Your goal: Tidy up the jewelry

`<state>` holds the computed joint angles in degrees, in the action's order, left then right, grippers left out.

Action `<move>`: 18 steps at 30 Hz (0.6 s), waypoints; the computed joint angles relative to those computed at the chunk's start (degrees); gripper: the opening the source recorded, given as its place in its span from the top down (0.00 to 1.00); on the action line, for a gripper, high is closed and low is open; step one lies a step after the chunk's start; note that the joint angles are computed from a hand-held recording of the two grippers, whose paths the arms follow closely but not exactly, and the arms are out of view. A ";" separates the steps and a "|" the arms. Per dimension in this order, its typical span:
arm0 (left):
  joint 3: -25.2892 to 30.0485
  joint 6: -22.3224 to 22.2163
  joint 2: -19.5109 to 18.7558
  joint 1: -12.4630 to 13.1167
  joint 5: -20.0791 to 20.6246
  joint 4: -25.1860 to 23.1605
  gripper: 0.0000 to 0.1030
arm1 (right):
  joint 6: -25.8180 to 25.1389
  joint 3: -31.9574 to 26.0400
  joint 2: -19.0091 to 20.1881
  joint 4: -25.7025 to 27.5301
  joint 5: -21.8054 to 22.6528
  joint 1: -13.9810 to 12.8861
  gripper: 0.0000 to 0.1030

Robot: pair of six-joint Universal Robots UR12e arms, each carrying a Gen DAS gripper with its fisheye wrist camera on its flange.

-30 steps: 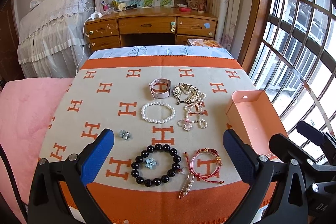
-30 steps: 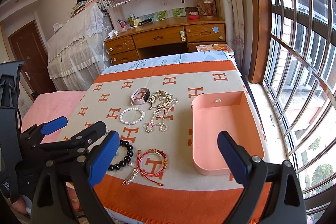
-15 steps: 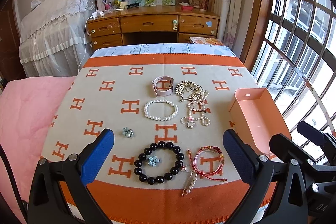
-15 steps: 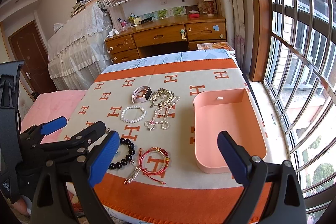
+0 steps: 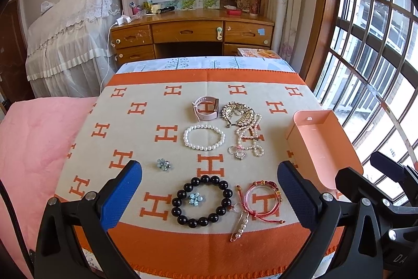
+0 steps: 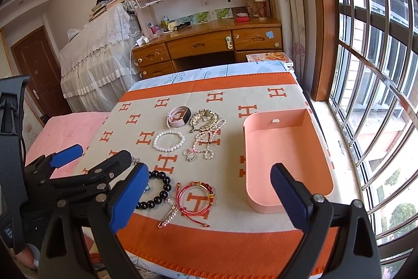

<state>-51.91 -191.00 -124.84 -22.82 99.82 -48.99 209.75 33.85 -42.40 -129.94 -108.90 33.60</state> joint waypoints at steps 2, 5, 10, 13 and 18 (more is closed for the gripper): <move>-0.39 0.03 0.29 0.03 0.07 0.17 0.01 | 0.02 -0.08 0.01 0.06 0.07 -0.01 0.08; -0.87 0.02 0.64 0.11 0.07 0.27 0.01 | 0.00 -0.02 -0.04 0.09 0.16 -0.05 0.08; -1.08 -0.03 0.72 0.16 -0.11 0.46 0.01 | -0.19 -1.01 0.53 0.36 -0.09 0.26 0.08; -1.09 0.03 0.72 0.14 -0.01 0.46 0.01 | -0.06 -1.18 0.61 0.46 -0.21 0.44 0.08; -2.21 -0.07 1.40 0.58 -0.72 0.45 0.01 | 0.41 -2.57 1.31 1.61 0.35 0.61 0.08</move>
<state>-54.11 -191.08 -123.44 -22.24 99.10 -48.54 210.16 31.28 -41.09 -128.34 -108.55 34.21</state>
